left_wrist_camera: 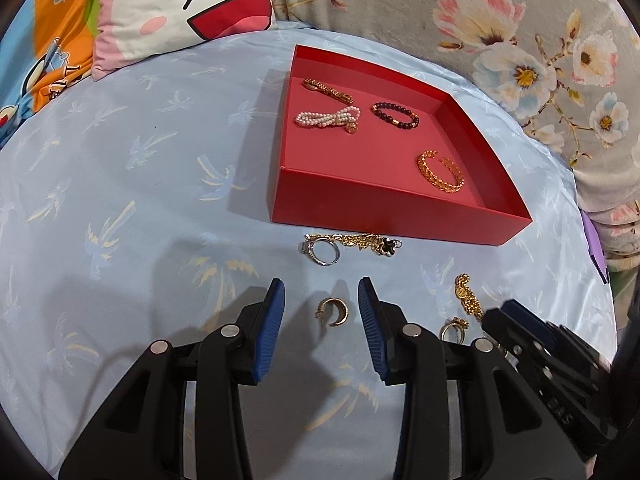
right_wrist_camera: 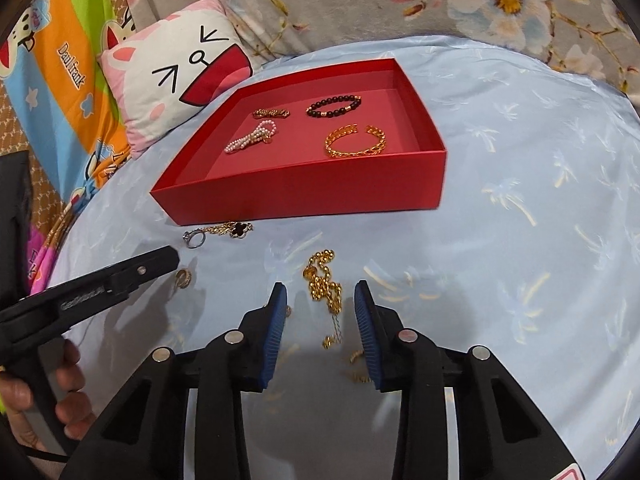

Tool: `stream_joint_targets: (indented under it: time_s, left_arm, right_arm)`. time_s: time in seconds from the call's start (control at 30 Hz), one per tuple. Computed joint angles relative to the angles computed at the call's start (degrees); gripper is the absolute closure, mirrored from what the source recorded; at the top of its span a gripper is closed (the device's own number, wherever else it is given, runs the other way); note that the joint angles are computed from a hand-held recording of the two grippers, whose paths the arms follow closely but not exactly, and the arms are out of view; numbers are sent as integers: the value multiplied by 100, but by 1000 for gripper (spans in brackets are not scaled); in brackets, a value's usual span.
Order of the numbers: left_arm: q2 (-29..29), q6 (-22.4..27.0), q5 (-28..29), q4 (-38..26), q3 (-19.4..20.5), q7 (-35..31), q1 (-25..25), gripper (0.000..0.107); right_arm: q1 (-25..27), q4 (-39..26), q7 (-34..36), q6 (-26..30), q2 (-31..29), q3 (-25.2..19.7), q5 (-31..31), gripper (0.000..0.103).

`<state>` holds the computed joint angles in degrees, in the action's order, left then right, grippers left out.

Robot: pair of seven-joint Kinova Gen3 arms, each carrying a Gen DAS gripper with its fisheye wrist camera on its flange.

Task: Organize jewelry
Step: 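Grasp the loose gold chain with the right tool, then grasp and lift the gold chain with ring using the left tool while the right tool holds its chain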

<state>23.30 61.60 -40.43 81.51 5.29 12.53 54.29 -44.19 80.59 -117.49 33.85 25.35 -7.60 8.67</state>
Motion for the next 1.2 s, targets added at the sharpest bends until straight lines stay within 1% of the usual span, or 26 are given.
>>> stream_joint_targets:
  time_s: [0.13,0.2,0.23,0.27,0.3,0.33,0.43,0.53,0.67,0.8,0.97,1.0,1.07,1.13,1.17,1.2]
  left_arm:
    - [-54,-35,-9,97,5,68,6,71]
    - [-67,-63,-30,134,13,101,5,71]
    - [-65,-70,-33,135,19,89,-8,71]
    - [-69,-80,-37,142,23,100,-9,71]
    - [-72,-106,-44,155,25,102,-18,71]
    - [-67,-118,-37,147,29,82,-37,71]
    - [-48,-145,-29,126,27,40,-65,71]
    - [-26,-179,-21,102,13,-17,-90,72]
    - [33,-226,60,23,0,-195,-174,72]
    - [102,-252,48,-28,-79,-214,-171,75]
    - [157,-319,79,-85,-138,-298,-208,83]
    - [158,-354,84,-75,-148,-306,-216,90]
    - [147,-466,104,-22,-160,-306,-239,99]
    - [142,-524,89,16,-183,-290,-235,104]
    - [124,-582,75,62,-196,-258,-230,104]
    - [105,-631,62,104,-209,-216,-228,107]
  right_arm:
    - [-59,-284,72,226,236,29,51,73]
    - [-253,-283,-45,216,253,195,278,79]
    - [-348,-294,-110,238,267,271,406,85]
    - [-454,-318,-190,272,288,358,559,89]
    - [-501,-333,-229,289,303,388,656,91]
    - [-481,-333,-228,276,310,362,677,96]
    - [-351,-288,-214,198,290,265,591,97]
    - [-317,-132,-324,34,205,276,564,99]
    - [-253,26,-414,-114,72,254,527,100]
    - [-181,104,-429,-200,-6,213,491,100]
    - [-103,144,-363,-261,-53,147,411,100]
    - [-84,150,-347,-274,-55,134,385,100]
    - [-58,189,-335,-315,-77,125,342,100]
    - [-42,210,-328,-341,-89,120,310,100]
    - [-30,206,-310,-343,-85,112,295,100]
    - [-29,210,-304,-347,-87,114,287,99]
